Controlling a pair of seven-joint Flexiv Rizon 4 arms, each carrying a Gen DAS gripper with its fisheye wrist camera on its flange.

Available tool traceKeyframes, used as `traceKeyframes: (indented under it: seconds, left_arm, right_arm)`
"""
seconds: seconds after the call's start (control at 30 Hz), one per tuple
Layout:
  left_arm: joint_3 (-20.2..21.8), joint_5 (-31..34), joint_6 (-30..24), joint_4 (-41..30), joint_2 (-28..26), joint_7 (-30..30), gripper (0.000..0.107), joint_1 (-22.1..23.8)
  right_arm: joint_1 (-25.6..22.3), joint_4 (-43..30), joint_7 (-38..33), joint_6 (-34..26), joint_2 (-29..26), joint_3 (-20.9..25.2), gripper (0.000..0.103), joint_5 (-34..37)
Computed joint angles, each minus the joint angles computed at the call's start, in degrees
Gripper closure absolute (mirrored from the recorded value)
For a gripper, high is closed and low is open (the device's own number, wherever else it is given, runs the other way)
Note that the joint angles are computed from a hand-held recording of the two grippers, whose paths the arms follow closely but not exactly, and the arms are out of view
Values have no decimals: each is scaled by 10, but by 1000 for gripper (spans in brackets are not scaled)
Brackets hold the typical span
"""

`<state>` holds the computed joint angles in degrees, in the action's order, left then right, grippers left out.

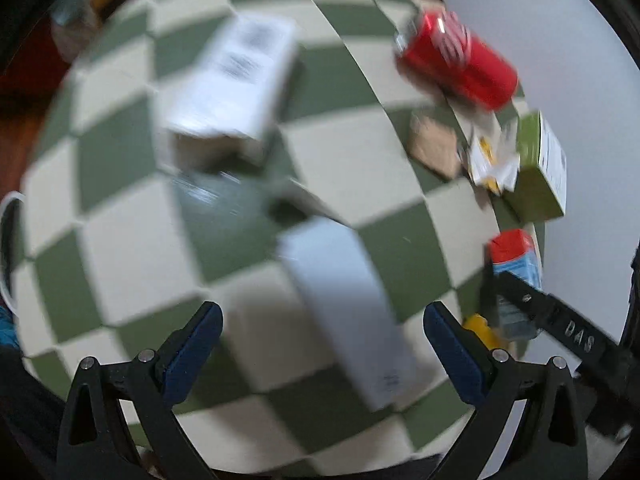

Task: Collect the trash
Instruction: 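Grasp the Pure Milk carton with the right gripper while the left grasps the white box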

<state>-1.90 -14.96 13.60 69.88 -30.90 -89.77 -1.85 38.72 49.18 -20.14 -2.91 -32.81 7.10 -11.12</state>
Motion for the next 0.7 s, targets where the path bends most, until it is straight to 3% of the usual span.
traceKeyframes:
  seconds: [0.07, 0.13, 0.17, 0.33, 0.43, 0.5, 0.57, 0.7]
  left_arm:
    - [-1, 1, -8, -6, -8, -16, 25, -6]
    - [1, 11, 23, 6, 0, -14, 59, -14]
    - [1, 17, 24, 5, 1, -10, 66, -16]
    - [7, 68, 60, 12, 15, 76, 72, -19]
    - [9, 77, 57, -3, 4, 125, 72, -9]
    - [12, 72, 46, -15, -8, 126, 67, -3]
    - [13, 65, 58, -8, -7, 125, 68, -1]
    - [18, 74, 86, 11, 5, 125, 76, -7]
  right_arm:
    - [-4, 31, 2, 21, 15, 6, 41, 8]
    - [-10, 40, -10, 27, 19, 8, 41, 7]
    - [-11, 43, -15, 32, 21, 9, 41, 7]
    - [-12, 67, -38, 53, 21, 13, 41, 2]
    - [-10, 60, -56, 69, 8, 8, 47, -9]
    - [-4, 53, -51, 90, -3, 7, 47, -11]
    - [1, 30, -54, 75, -19, 4, 47, -13]
    - [13, -8, -64, 31, -36, -3, 48, -17]
